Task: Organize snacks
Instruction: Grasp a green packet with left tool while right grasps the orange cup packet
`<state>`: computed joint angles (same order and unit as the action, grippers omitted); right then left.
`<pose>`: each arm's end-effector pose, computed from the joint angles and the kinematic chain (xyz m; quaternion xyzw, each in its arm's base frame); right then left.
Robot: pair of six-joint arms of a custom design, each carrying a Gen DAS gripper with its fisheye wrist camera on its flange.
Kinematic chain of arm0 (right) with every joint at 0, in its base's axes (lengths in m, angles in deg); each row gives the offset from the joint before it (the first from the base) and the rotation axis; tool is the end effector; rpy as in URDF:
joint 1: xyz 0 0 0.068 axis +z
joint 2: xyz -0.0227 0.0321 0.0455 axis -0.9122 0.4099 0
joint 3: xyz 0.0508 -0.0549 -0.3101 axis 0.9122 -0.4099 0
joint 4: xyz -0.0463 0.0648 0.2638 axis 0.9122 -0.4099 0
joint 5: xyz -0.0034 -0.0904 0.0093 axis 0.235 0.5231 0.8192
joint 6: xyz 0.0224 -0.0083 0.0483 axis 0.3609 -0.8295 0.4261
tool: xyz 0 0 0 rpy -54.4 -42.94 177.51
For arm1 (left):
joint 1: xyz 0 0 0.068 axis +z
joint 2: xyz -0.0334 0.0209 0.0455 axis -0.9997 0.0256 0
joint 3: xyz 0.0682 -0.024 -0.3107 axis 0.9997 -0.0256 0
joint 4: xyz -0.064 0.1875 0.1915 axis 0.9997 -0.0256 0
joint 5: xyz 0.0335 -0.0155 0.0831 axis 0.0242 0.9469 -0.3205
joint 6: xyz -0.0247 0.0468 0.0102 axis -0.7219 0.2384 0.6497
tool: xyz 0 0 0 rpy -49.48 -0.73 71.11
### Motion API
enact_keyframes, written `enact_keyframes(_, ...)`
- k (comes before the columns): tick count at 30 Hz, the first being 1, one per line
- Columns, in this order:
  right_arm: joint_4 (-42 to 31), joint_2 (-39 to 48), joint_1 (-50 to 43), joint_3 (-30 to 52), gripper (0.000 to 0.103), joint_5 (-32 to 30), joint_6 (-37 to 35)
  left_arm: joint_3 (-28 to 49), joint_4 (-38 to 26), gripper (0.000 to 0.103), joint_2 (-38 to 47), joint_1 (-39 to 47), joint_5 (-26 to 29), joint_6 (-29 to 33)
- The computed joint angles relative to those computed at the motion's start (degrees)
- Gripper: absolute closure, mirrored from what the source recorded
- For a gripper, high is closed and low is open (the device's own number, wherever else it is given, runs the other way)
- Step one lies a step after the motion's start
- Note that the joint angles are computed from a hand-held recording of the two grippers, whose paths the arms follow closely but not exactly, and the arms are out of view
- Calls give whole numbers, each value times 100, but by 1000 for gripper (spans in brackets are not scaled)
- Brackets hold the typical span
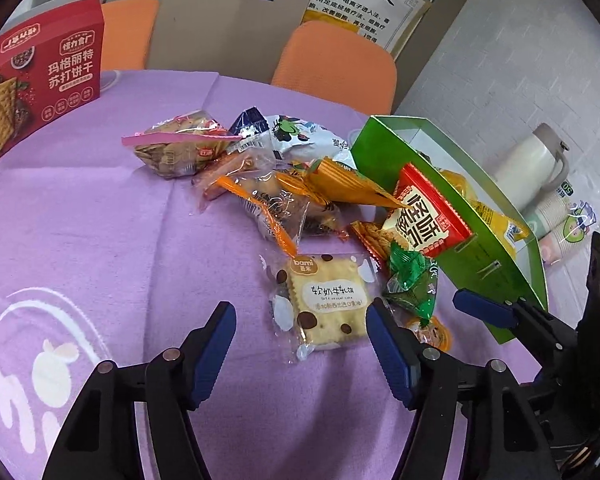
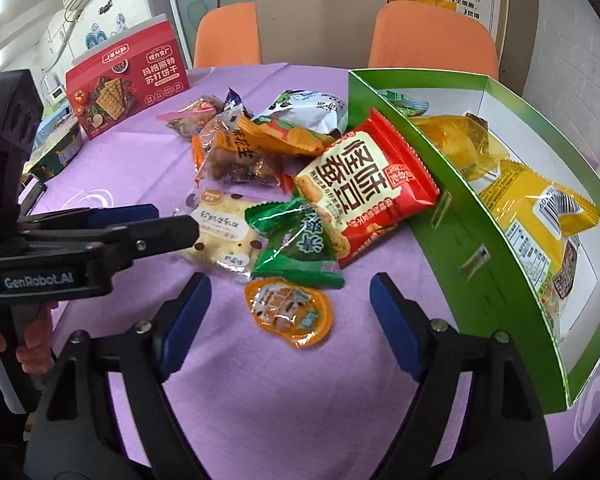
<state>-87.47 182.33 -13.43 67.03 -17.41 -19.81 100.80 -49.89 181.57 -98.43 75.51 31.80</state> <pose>0.2194 0.2600 0.1832 0.0104 0.9405 0.0728 0.3319 0.3155 -0.0725 0.1803 0.1936 0.9162 -0.2487 0.2475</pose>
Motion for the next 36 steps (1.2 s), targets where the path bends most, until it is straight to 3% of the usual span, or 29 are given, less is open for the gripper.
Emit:
enact_keyframes(3, -23, -8, -15, -17, 40, -46, 21, 30, 47, 51, 87, -72, -24, -36)
enact_keyframes(4, -22, 1, -24, -21, 45, -111, 6, 33, 30, 65, 92, -84, -16, 0)
enact_keyframes(7, 53, 26, -18, -72, 59, -317, -39, -66, 67, 74, 12, -52, -19, 70)
enact_keyframes(9, 110, 26, 22, -121, 60, -421, -103, -158, 9, 80, -102, 33, 53, 132)
enact_keyframes(15, 44, -186, 271, -324, 60, -407, -56, -659, -337, 80, -811, 274, -49, 643)
enact_keyframes(18, 145, -285, 297, -433, 59, -404, -5, -490, -595, 76, -952, 347, 347, 591)
enact_keyframes(23, 552, -323, 212, -662, 53, -653, 176, -85, -534, 59, -794, -410, 170, 461)
enact_keyframes(24, 671, -383, 209, -761, 58, -689, 213, -2, -503, 57, -678, -536, 99, 405)
enact_keyframes(25, 800, -484, 212, -904, 74, -732, 271, 84, -486, 53, -540, -647, 66, 331)
enact_keyframes(29, 612, -726, 382, -1126, 81, -536, 502, 376, -443, 53, -76, -1040, 81, -39)
enact_keyframes(33, 502, -905, 504, -1224, 81, -394, 615, 405, -311, 53, 30, -1318, -105, -68)
enact_keyframes(35, 540, -912, 533, -1214, 72, -320, 553, 483, -358, 53, 134, -1344, -101, -147)
enact_keyframes(36, 539, -888, 528, -1189, 60, -297, 541, 498, -358, 53, 165, -1351, -108, -163)
